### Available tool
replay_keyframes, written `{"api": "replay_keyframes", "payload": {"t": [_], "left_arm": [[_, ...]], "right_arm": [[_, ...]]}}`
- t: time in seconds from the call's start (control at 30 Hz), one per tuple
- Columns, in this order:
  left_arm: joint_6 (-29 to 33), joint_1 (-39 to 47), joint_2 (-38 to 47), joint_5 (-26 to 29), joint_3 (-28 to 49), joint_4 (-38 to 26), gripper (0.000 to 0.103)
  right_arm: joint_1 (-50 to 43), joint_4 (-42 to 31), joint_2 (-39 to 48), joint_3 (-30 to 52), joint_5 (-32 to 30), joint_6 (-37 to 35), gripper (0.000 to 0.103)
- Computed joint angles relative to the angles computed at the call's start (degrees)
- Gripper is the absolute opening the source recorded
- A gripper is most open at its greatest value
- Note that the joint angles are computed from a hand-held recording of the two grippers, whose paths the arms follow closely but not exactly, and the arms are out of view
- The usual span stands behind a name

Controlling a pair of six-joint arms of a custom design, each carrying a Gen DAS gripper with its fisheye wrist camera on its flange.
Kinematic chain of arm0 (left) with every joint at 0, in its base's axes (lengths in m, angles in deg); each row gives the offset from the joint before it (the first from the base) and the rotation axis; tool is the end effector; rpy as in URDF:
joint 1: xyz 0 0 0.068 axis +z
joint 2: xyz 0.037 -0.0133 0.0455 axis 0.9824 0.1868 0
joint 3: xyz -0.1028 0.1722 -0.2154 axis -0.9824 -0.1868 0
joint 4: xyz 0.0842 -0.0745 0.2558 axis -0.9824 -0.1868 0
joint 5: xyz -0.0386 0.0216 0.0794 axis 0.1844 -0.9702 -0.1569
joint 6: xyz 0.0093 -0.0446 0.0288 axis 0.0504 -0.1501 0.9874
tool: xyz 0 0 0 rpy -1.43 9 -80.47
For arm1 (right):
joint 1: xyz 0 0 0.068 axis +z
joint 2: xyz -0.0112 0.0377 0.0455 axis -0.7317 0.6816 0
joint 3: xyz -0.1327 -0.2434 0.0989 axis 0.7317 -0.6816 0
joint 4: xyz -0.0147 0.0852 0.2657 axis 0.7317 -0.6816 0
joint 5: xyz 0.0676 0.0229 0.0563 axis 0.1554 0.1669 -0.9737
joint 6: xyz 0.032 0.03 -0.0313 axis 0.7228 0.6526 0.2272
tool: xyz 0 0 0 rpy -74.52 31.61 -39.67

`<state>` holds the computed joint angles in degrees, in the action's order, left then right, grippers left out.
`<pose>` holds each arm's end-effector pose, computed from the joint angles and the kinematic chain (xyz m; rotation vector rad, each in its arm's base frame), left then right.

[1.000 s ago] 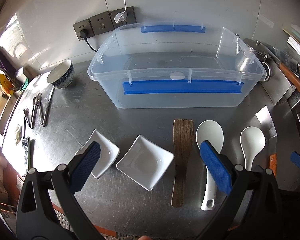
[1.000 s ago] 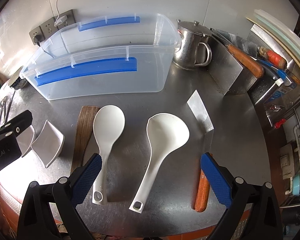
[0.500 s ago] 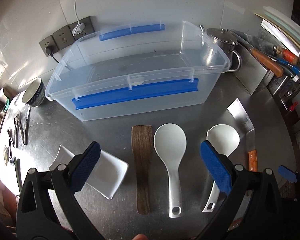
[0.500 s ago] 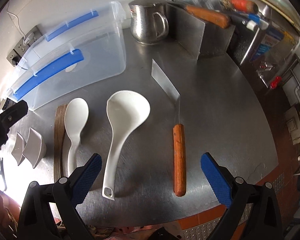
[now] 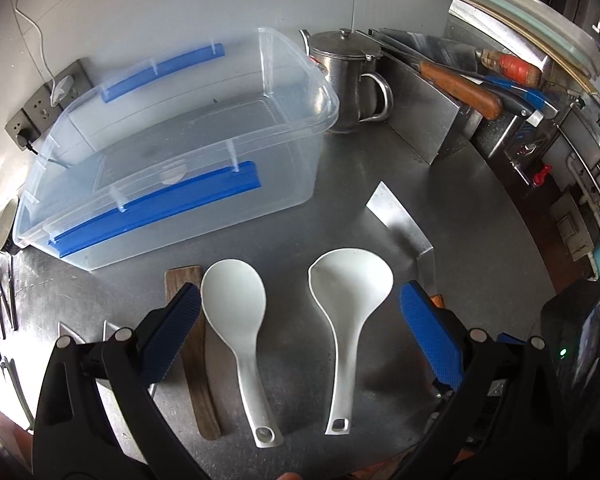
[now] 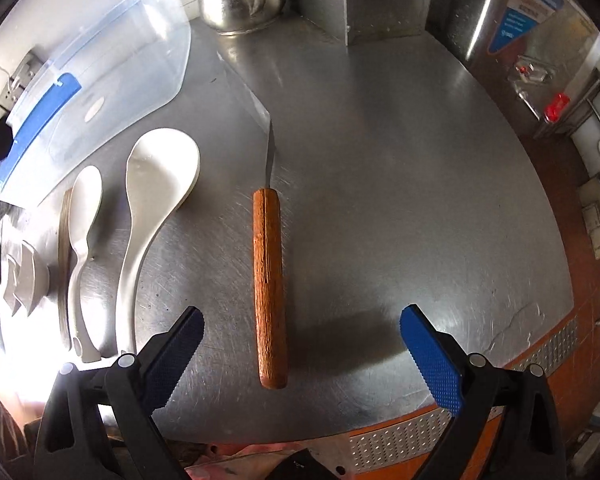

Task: Organize utensils
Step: 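Move the right tool to the orange-handled knife and grasp its handle, then carry the knife into the clear plastic box and open the right tool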

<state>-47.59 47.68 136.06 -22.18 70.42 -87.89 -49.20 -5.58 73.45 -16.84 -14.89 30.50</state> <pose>0.2698 -0.1491 0.3221 -0.4800 2.6026 0.1570 0.3176 -0.0057 0.2373 -0.6809 2.8870 0.2026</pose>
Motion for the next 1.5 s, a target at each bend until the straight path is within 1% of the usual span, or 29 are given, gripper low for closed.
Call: {"api": "replay_keyframes", "payload": {"t": [0.03, 0.07, 0.1, 0.13, 0.17, 0.23, 0.27, 0.3, 0.43, 0.5, 0.53, 0.63, 0.7, 0.73, 0.77, 0.83, 0.93, 1.03, 1.07, 1.1, 1.13, 1.2, 1.23, 1.27, 1.3, 1.33, 1.37, 1.5], "left_arm": [[0.0, 0.3, 1.0, 0.4, 0.7, 0.2, 0.096], [-0.2, 0.5, 1.9, 0.4, 1.5, 0.1, 0.096], [-0.4, 0.9, 2.6, 0.7, 2.1, 0.2, 0.096], [-0.4, 1.3, 2.9, 1.1, 2.6, 0.6, 0.096], [-0.2, 1.7, 3.2, 1.6, 3.1, 1.0, 0.096], [0.2, 2.4, 4.0, 2.2, 4.3, 1.4, 0.096], [0.4, 2.9, 4.4, 2.9, 4.9, 1.7, 0.096], [0.8, 3.5, 4.9, 4.3, 5.5, 2.1, 0.096], [1.9, 6.2, 8.0, 12.8, 7.8, 4.7, 0.096], [1.7, 5.8, 10.8, 13.8, 9.9, 4.8, 0.096], [2.1, 5.7, 12.5, 15.2, 11.3, 4.9, 0.096], [2.8, 5.7, 18.1, 22.6, 15.2, 5.5, 0.096], [2.7, 5.8, 22.8, 28.4, 18.5, 4.8, 0.096], [2.4, 5.9, 25.2, 31.2, 20.3, 4.4, 0.096], [2.1, 5.9, 27.5, 33.2, 21.9, 3.9, 0.096], [1.0, 5.6, 31.7, 34.4, 25.2, 2.2, 0.096], [-1.6, 5.5, 35.5, 35.6, 27.8, 2.0, 0.096], [-2.1, 5.6, 40.1, 36.6, 32.5, 0.1, 0.096], [-2.3, 5.6, 41.6, 37.0, 33.9, -0.3, 0.09], [-2.6, 5.5, 42.7, 37.8, 35.0, -0.7, 0.08], [-2.5, 5.6, 44.0, 39.0, 35.9, -0.7, 0.074], [-2.5, 5.7, 46.4, 42.1, 37.4, -0.4, 0.048], [-2.5, 5.7, 47.6, 43.3, 38.3, -0.7, 0.042], [-2.7, 5.7, 48.3, 44.2, 38.4, -0.2, 0.032], [-3.0, 5.6, 48.7, 44.8, 38.4, 0.1, 0.026], [-3.5, 5.6, 48.8, 45.4, 38.0, 1.1, 0.023], [-4.1, 5.5, 48.7, 46.0, 37.2, 2.6, 0.015], [-5.6, 5.3, 48.6, 47.8, 35.2, 7.1, 0.014]], "right_arm": [[0.9, 0.9, 0.1, -0.6, 0.7, -0.3, 0.092], [1.8, 1.4, 0.8, -0.9, 1.5, -0.5, 0.074], [2.3, 1.1, 2.3, -0.7, 2.2, -0.7, 0.049], [3.1, 3.8, 1.7, -1.6, 2.8, -0.9, 0.049], [3.7, 4.8, 1.6, -2.1, 3.6, -1.6, 0.042], [3.7, 4.6, 2.0, -1.7, 2.5, -2.2, 0.032], [3.7, 4.8, 2.1, -1.6, 2.3, -2.5, 0.018], [3.5, 4.9, 1.9, -1.9, 2.3, -2.6, 0.016], [1.2, 4.0, 0.7, -2.7, 2.0, -4.9, 0.015], [-0.4, 2.9, 0.5, -1.9, 0.9, -5.9, 0.014], [-2.1, 1.7, 0.2, -1.2, 0.1, -7.3, 0.014], [-5.1, 0.0, -0.4, 0.1, -1.0, -9.5, 0.014], [-6.3, -0.3, -0.4, 0.8, -1.0, -10.1, 0.014], [-6.7, -0.8, -1.7, 0.2, -1.1, -10.4, 0.014], [-7.4, -1.2, -1.8, 0.4, -1.2, -11.0, 0.014], [-8.1, -0.9, -2.3, -0.1, -0.9, -11.6, 0.015], [-8.7, -0.8, -3.6, -0.6, -0.3, -12.7, 0.015], [-9.3, -1.1, -4.3, -1.1, -0.5, -13.8, 0.015], [-9.6, -1.1, -5.0, -1.7, -0.5, -14.4, 0.015], [-9.7, -1.2, -5.3, -1.9, -0.7, -14.6, 0.015], [-9.7, -1.4, -5.3, -2.0, -0.8, -14.8, 0.015], [-10.4, -1.7, -5.0, -1.7, -1.2, -15.2, 0.015], [-10.3, -1.9, -5.2, -1.8, -1.1, -15.2, 0.015], [-10.4, -1.8, -5.3, -1.8, -1.0, -15.3, 0.015], [-10.3, -1.7, -5.4, -1.9, -0.9, -15.2, 0.014], [-10.3, -1.6, -5.4, -2.1, -0.9, -15.3, 0.014], [-10.3, -1.4, -5.2, -2.0, -0.9, -15.3, 0.015], [-10.0, 0.3, -6.5, -3.0, -0.1, -14.9, 0.015]]}}
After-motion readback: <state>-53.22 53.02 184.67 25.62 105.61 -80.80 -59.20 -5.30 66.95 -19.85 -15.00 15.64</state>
